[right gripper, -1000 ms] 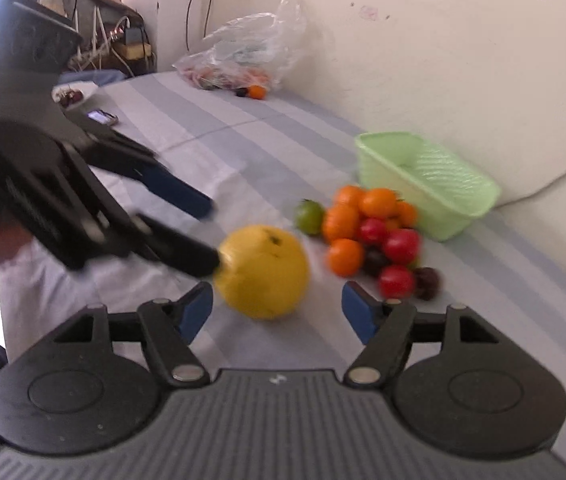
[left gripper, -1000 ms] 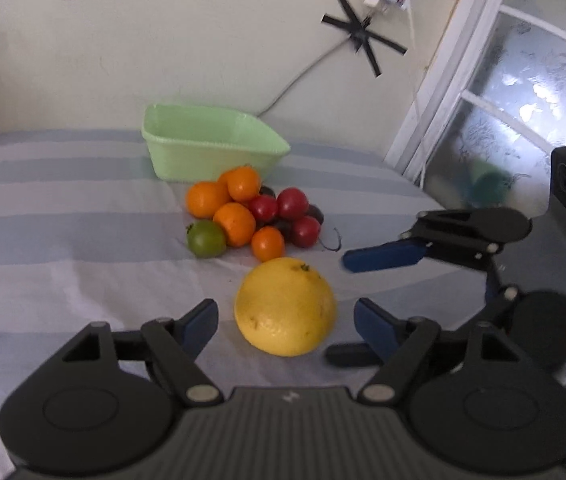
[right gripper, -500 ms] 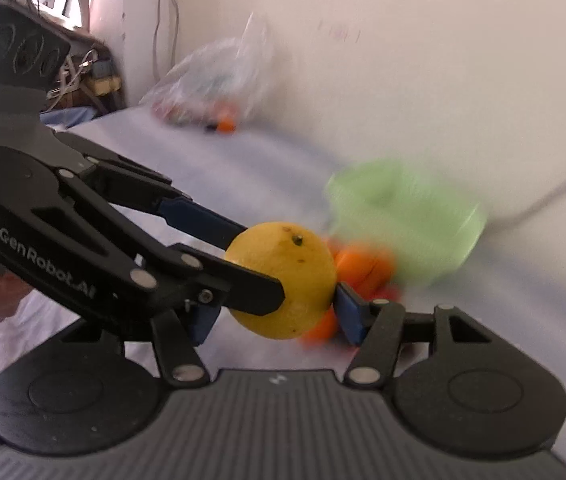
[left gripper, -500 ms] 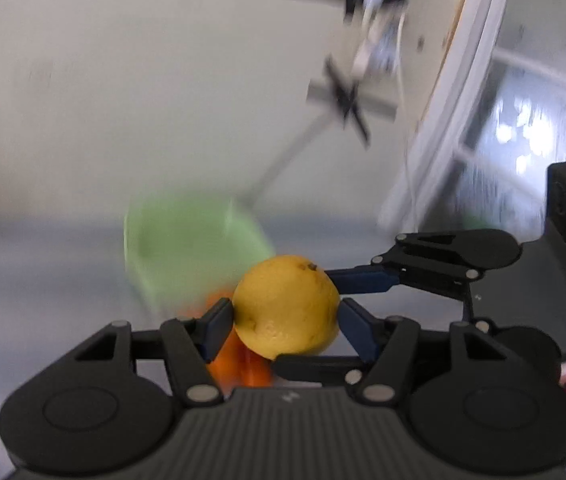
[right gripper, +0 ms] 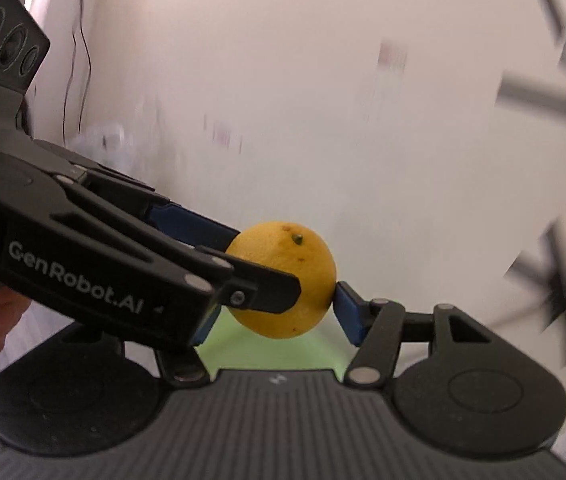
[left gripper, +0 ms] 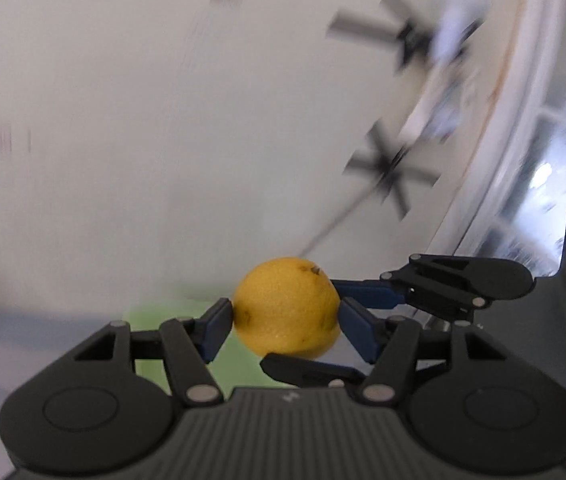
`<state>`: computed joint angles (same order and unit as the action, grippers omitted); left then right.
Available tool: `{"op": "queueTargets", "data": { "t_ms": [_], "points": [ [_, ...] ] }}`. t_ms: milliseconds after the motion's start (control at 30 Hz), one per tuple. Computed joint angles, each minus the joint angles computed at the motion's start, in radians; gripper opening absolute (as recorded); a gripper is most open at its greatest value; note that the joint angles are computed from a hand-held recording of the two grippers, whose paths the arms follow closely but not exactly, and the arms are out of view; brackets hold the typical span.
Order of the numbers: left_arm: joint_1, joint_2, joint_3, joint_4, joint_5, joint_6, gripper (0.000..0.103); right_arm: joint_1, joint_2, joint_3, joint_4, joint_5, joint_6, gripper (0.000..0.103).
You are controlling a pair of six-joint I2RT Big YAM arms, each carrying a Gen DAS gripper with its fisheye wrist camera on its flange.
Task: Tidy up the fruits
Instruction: 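Grasp the grapefruit with the left gripper and carry it into the green basket, then release the grapefruit in the basket and withdraw the left gripper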
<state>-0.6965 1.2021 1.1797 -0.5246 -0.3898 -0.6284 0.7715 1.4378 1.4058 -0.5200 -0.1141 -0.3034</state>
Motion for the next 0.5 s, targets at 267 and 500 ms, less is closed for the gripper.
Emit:
{"op": "queueTargets", "data": {
  "t_ms": [267,500],
  "points": [
    [0.132,0.131,-0.033,0.019,0.195,-0.092,0.060,-0.032,0.207,0.093,-0.095,-0.075,0.093,0.064],
    [0.125,0.173,-0.003,0.008,0.175,-0.078,0.067,-0.021,0.267,0.128,-0.124,-0.073,0.082,0.065]
  ]
}}
